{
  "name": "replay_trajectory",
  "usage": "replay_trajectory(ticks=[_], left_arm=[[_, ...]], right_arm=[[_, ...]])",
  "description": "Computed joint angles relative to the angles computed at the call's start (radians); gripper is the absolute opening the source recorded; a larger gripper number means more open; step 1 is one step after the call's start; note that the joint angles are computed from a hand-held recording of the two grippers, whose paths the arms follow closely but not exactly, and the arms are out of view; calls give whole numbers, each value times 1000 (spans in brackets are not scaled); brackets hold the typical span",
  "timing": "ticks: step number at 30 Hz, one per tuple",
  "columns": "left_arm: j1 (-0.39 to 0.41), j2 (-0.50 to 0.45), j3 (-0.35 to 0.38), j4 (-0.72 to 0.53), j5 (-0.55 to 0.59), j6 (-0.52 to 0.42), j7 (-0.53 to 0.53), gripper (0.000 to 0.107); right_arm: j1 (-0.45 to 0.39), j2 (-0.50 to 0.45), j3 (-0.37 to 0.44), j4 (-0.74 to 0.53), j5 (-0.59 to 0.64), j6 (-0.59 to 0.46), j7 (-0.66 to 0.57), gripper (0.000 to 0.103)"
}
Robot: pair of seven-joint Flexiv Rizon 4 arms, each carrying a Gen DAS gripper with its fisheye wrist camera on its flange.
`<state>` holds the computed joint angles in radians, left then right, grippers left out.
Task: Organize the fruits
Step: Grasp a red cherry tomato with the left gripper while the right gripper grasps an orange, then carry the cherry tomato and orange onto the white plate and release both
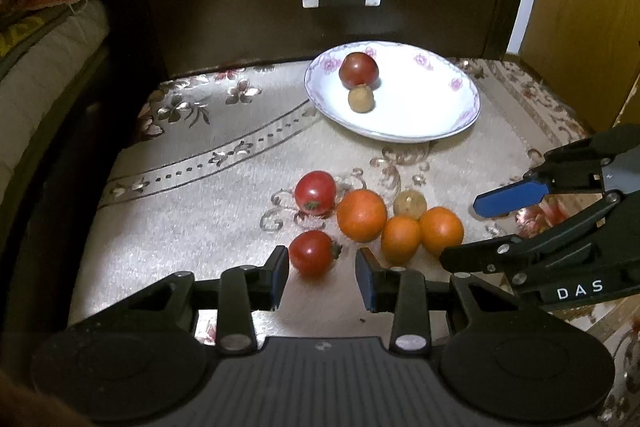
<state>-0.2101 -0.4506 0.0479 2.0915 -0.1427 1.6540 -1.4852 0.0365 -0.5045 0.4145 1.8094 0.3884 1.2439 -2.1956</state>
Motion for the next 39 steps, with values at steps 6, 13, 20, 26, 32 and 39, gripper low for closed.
replay_trajectory(ticks=[6, 13, 20, 26, 32, 39], left_arm=[[-13, -27, 20, -25, 11, -15, 5, 43], [-23, -59, 34, -55, 19, -23, 12, 43], [-42, -71, 55, -65, 24, -20, 2, 39], [-39, -71, 52, -66, 25, -24, 1, 38], [-51, -60, 63, -64, 26, -44, -10, 36], [-73, -12, 66, -34, 46, -69, -33, 36]], right_arm=[[20, -22, -13, -5, -28, -5, 0, 51], [14, -49, 1, -20, -44, 10, 2, 51], [25, -52, -3, 1, -84, 59, 13, 30], [13, -51, 10, 9, -100, 65, 29, 27], [21, -35, -8, 32, -127, 82, 76, 27], [-8, -4, 1, 67, -127, 106, 102, 27]])
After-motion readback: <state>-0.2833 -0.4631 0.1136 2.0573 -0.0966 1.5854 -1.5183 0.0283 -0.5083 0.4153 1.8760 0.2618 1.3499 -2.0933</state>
